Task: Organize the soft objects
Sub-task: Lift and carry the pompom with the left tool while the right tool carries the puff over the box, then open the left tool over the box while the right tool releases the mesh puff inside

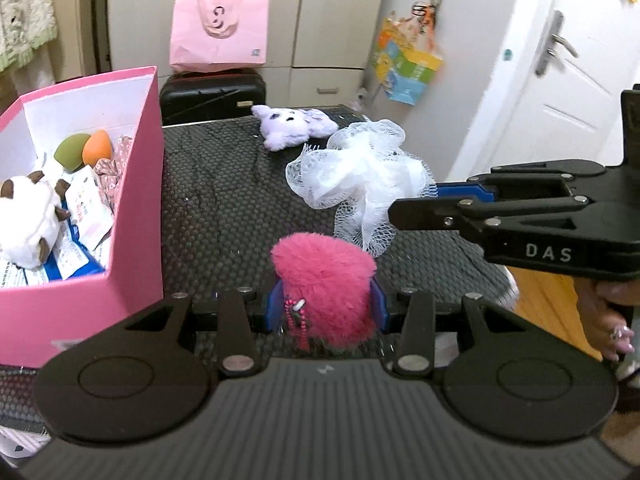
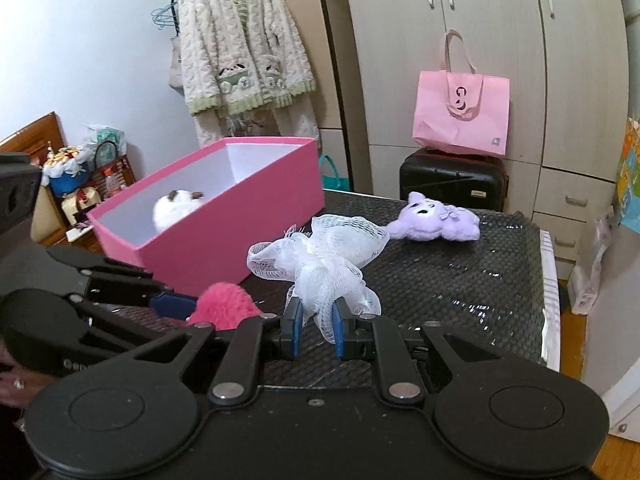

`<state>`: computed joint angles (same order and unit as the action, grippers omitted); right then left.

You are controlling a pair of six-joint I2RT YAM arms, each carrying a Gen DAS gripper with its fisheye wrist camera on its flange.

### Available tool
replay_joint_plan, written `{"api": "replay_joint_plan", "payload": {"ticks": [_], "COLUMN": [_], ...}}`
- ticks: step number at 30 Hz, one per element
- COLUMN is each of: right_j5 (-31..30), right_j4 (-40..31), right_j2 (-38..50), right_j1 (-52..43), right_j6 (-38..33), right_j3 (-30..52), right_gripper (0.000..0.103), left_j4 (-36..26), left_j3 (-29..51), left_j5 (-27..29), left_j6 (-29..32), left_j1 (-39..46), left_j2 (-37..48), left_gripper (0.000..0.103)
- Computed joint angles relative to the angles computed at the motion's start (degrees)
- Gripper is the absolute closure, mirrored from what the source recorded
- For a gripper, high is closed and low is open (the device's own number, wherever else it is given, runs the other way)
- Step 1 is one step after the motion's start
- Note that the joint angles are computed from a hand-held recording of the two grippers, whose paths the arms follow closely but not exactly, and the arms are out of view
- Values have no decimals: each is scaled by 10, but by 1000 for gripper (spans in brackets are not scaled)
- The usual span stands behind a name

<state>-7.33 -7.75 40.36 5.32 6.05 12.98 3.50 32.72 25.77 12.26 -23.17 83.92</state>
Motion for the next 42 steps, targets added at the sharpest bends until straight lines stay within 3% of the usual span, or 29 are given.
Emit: {"api": "replay_joint_plan", "payload": {"ticks": [9,14,20,26,31,42], "right_j5": [61,92,127,141,93,59], "right_j4": [-156,-180,-175,-113,-42,123], "right_j2": [-98,-101,-68,10,105,378], "right_j1": [123,203,297,331,277,208], "right_j6": [39,70,96,70,23,-3], "right_j3": [36,55,87,125,168,286], "right_gripper": [83,83,83,83,83,83], "left_j4": [-200,-351,-414,-407,-360,-130], "left_j3": [42,100,113,122,157,241], "left_j5": [33,84,110,140,159,114], "left_j6": [127,212,277,296,261,107], "left_j1": [73,147,219,274,308,294], "left_j2": [-54,-44,-78,-108,-71,94], "left_gripper": [61,61,60,60,60,60]}}
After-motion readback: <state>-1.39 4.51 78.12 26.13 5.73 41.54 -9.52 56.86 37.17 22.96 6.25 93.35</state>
